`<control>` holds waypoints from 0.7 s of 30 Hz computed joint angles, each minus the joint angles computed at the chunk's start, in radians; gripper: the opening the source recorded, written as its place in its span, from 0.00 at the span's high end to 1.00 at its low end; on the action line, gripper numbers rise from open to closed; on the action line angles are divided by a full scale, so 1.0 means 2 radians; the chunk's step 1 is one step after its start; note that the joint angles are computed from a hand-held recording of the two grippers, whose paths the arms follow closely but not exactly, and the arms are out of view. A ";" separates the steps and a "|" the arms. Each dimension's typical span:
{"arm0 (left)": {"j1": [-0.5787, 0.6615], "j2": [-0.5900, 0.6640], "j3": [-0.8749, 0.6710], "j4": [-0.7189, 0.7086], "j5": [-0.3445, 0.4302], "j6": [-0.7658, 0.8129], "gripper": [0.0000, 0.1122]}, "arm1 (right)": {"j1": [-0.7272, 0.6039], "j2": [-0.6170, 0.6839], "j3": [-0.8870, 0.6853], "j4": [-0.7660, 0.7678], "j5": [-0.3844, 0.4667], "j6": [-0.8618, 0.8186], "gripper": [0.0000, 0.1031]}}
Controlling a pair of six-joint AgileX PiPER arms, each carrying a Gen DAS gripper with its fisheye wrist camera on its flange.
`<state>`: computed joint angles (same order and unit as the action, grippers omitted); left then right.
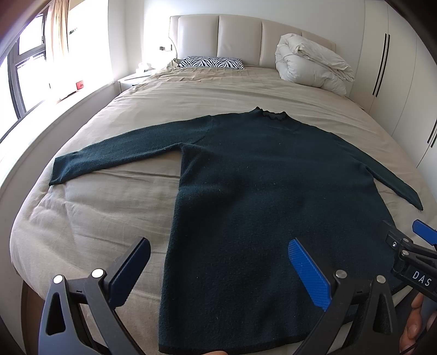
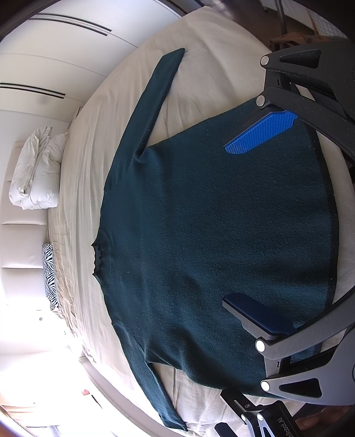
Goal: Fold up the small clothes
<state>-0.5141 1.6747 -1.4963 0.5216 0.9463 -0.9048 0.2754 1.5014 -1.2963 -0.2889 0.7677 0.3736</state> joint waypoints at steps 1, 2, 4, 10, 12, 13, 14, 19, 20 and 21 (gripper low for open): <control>0.001 0.000 -0.001 -0.001 0.001 0.002 0.08 | 0.000 0.000 0.001 0.000 -0.001 0.001 0.00; 0.000 0.001 -0.002 -0.001 0.001 0.002 0.08 | 0.001 -0.001 0.003 0.000 -0.001 0.001 0.00; -0.001 0.003 -0.004 -0.003 0.002 0.002 0.08 | 0.000 0.001 0.002 0.001 -0.001 0.001 0.00; 0.000 0.003 -0.006 -0.005 0.004 0.002 0.08 | 0.001 0.001 0.001 0.000 0.000 0.003 0.00; -0.002 0.004 -0.007 -0.007 0.005 0.001 0.08 | 0.001 0.003 0.002 0.001 -0.001 0.003 0.00; -0.002 0.004 -0.006 -0.008 0.005 0.002 0.08 | 0.001 0.003 0.002 0.001 0.000 0.004 0.00; -0.003 0.004 -0.005 -0.009 0.006 0.000 0.08 | 0.002 0.003 0.002 0.001 0.000 0.005 0.00; 0.001 0.001 -0.003 -0.016 0.006 0.005 0.08 | -0.003 0.003 0.001 0.010 0.001 -0.002 0.00; 0.000 0.001 -0.003 -0.015 0.007 0.004 0.08 | -0.003 0.003 0.001 0.010 0.002 -0.003 0.00; -0.001 0.000 -0.003 -0.015 0.007 0.003 0.08 | -0.003 0.003 0.001 0.010 0.001 -0.004 0.00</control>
<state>-0.5163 1.6756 -1.5021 0.4923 0.9602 -0.8997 0.2686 1.5075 -1.2951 -0.2682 0.7707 0.3660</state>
